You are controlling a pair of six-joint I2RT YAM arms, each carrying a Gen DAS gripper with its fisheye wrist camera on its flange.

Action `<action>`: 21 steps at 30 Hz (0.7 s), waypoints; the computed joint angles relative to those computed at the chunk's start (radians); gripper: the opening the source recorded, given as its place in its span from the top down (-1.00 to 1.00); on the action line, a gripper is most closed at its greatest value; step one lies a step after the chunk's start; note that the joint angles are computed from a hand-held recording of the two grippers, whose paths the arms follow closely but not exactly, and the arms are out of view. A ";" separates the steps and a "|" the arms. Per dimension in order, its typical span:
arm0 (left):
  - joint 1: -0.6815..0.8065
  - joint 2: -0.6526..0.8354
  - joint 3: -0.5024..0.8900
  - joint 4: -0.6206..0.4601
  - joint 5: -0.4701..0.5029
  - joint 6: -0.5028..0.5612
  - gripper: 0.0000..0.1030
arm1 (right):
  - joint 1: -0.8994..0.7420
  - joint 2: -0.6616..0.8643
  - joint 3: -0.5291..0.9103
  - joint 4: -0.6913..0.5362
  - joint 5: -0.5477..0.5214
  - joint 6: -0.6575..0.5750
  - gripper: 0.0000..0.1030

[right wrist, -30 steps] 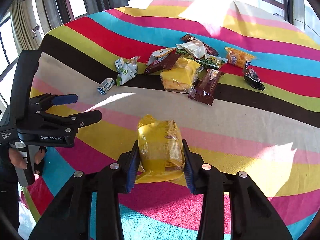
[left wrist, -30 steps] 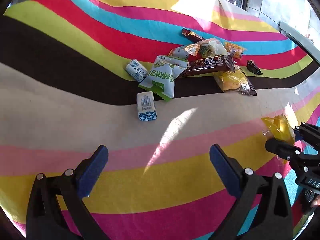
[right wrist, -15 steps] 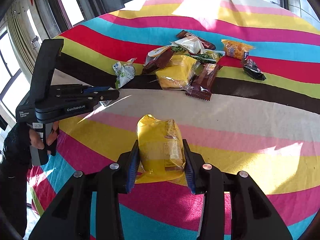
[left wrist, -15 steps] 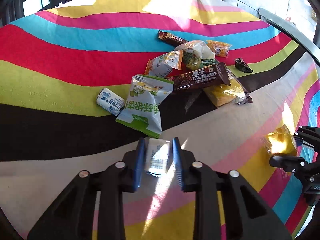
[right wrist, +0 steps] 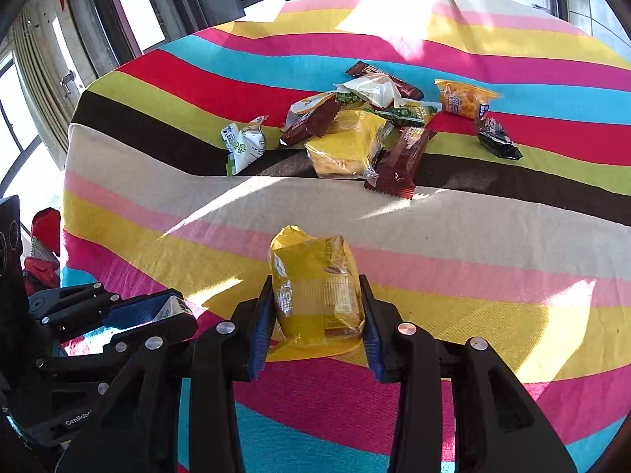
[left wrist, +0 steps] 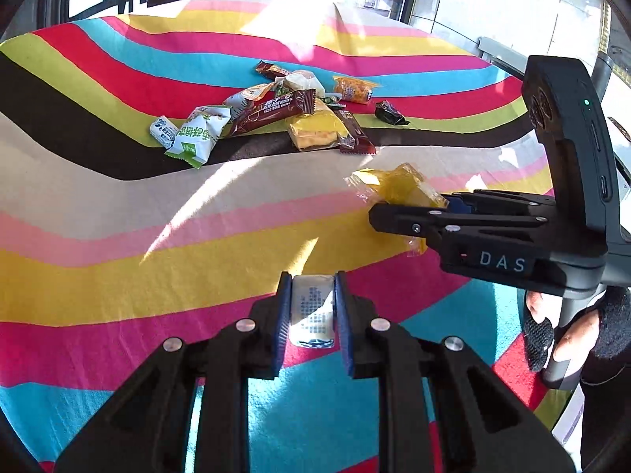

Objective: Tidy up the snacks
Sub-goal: 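Carry the bag and carton into the white box and open both tools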

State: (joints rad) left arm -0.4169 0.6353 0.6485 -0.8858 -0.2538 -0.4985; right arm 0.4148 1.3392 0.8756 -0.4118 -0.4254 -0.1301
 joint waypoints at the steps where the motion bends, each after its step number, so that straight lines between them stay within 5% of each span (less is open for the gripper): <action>1: -0.024 -0.009 0.001 -0.010 -0.009 -0.019 0.59 | -0.010 -0.025 -0.011 -0.017 -0.009 0.002 0.25; 10: -0.438 -0.005 0.024 -0.119 -0.226 -0.315 0.59 | -0.249 -0.427 -0.209 -0.234 -0.181 -0.105 0.25; 21: -0.765 0.278 0.124 -0.022 -0.344 -0.467 0.59 | -0.776 -0.534 -0.221 -0.647 -0.405 -0.607 0.25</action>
